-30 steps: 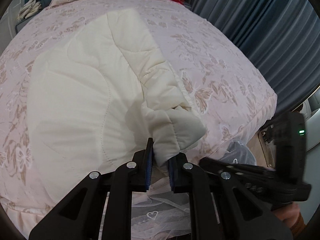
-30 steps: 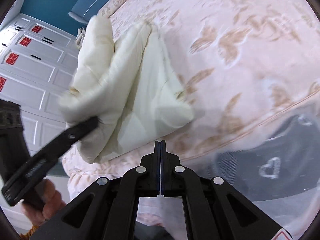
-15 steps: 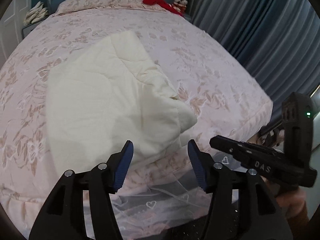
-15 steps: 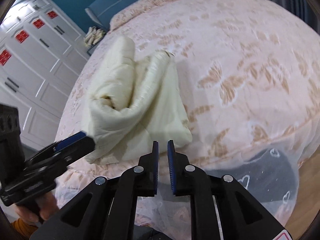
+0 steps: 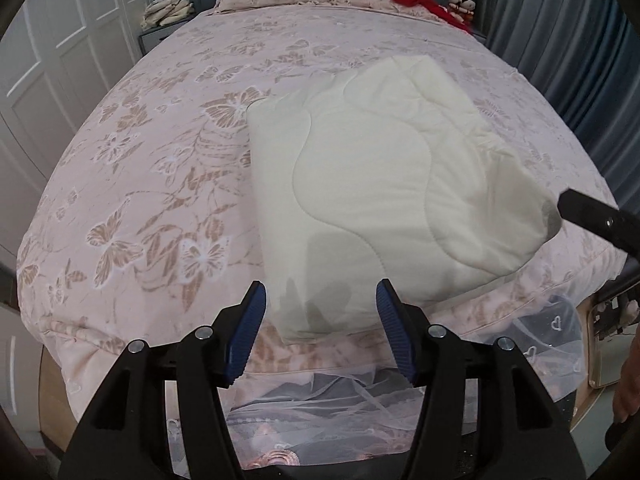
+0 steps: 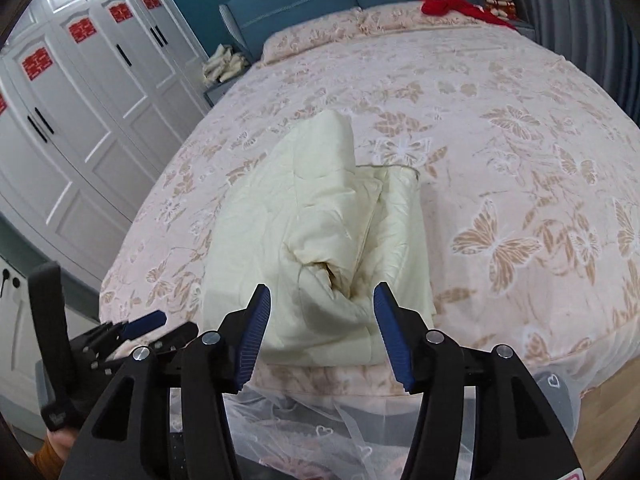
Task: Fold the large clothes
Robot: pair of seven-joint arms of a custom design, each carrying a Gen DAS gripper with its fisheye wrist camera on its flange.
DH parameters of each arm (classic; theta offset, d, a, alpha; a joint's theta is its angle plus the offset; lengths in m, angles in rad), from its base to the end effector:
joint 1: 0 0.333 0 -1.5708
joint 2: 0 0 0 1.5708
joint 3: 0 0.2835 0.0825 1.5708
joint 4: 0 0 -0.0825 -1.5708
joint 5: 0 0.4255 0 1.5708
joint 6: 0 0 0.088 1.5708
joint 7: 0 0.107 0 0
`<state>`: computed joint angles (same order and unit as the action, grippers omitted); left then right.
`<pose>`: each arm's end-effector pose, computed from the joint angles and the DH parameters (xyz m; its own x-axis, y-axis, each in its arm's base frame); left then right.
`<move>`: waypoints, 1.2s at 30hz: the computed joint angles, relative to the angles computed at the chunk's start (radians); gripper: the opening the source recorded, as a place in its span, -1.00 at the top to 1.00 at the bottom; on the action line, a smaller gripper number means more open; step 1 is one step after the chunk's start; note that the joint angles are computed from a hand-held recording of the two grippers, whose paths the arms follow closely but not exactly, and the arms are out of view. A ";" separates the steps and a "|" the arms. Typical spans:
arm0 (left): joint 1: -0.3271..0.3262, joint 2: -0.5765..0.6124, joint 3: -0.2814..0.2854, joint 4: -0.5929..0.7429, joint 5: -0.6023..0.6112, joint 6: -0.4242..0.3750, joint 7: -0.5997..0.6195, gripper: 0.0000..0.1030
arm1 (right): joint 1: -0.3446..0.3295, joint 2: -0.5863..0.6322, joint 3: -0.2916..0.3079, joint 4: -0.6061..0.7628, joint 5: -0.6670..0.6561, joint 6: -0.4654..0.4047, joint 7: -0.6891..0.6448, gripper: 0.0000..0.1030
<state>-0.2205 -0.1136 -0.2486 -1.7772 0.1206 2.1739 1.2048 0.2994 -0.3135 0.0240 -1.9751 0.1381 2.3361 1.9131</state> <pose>0.5441 -0.2784 0.6145 -0.1599 -0.9866 0.0339 -0.8573 0.1217 -0.5002 0.5277 0.1810 0.6432 0.0265 -0.9437 -0.3299 -0.8259 0.1653 -0.5391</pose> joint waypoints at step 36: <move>-0.060 0.140 0.000 0.090 0.047 -0.115 0.011 -0.19 | -0.047 0.001 -0.034 -0.185 -0.020 -0.084 0.053 0.84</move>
